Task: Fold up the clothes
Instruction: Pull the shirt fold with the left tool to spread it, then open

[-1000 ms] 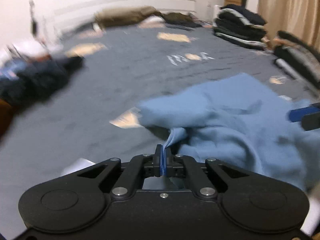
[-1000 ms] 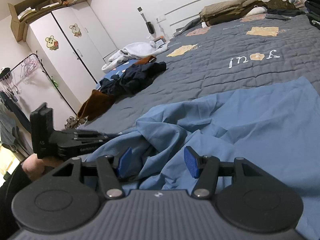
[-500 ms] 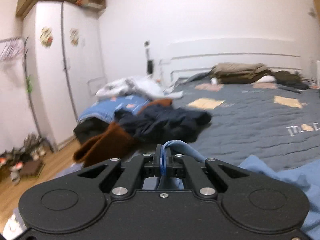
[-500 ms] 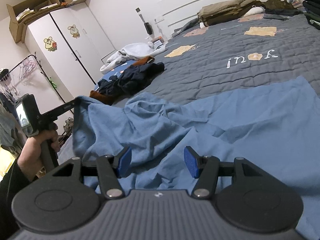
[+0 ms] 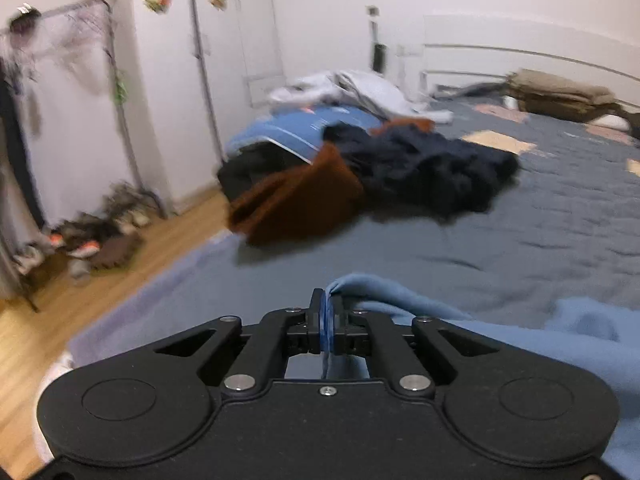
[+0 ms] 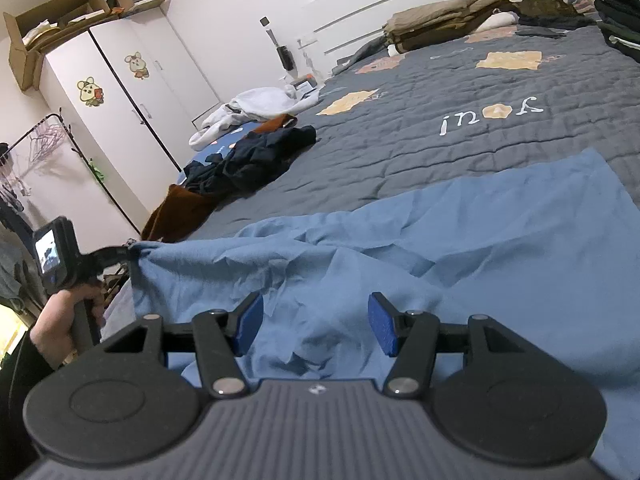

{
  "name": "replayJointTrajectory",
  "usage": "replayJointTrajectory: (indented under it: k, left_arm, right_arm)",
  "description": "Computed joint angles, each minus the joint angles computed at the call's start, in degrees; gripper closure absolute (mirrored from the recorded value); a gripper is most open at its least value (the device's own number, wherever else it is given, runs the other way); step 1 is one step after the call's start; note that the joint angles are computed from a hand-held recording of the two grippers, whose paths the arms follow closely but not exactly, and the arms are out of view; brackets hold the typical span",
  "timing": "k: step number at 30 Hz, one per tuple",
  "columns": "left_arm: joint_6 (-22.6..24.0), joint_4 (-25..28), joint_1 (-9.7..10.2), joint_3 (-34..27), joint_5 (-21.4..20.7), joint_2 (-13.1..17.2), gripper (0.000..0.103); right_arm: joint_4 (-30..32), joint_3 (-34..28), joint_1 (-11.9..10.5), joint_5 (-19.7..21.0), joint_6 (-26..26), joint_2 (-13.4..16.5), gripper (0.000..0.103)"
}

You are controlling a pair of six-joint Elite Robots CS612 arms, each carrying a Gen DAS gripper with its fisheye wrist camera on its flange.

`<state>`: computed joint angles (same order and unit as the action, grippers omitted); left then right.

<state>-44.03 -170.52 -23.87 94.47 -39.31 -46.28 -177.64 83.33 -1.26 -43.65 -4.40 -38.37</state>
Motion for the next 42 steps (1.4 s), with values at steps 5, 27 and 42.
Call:
replayJointTrajectory:
  k: [5, 27, 42]
  left_arm:
    - [5.0, -16.0, -0.20, 2.6, -8.8, -0.3, 0.063]
    - [17.2, -30.4, -2.71, -2.9, -40.4, 4.3, 0.049]
    - [18.6, -26.1, -3.78, -6.4, -39.2, 5.8, 0.027]
  right_arm:
    - [-2.1, -0.2, 0.0, -0.7, 1.6, 0.3, 0.046]
    - [-2.1, -8.2, -1.3, -10.1, 4.0, 3.4, 0.046]
    - [4.9, -20.0, -0.3, -19.4, -1.9, 9.2, 0.023]
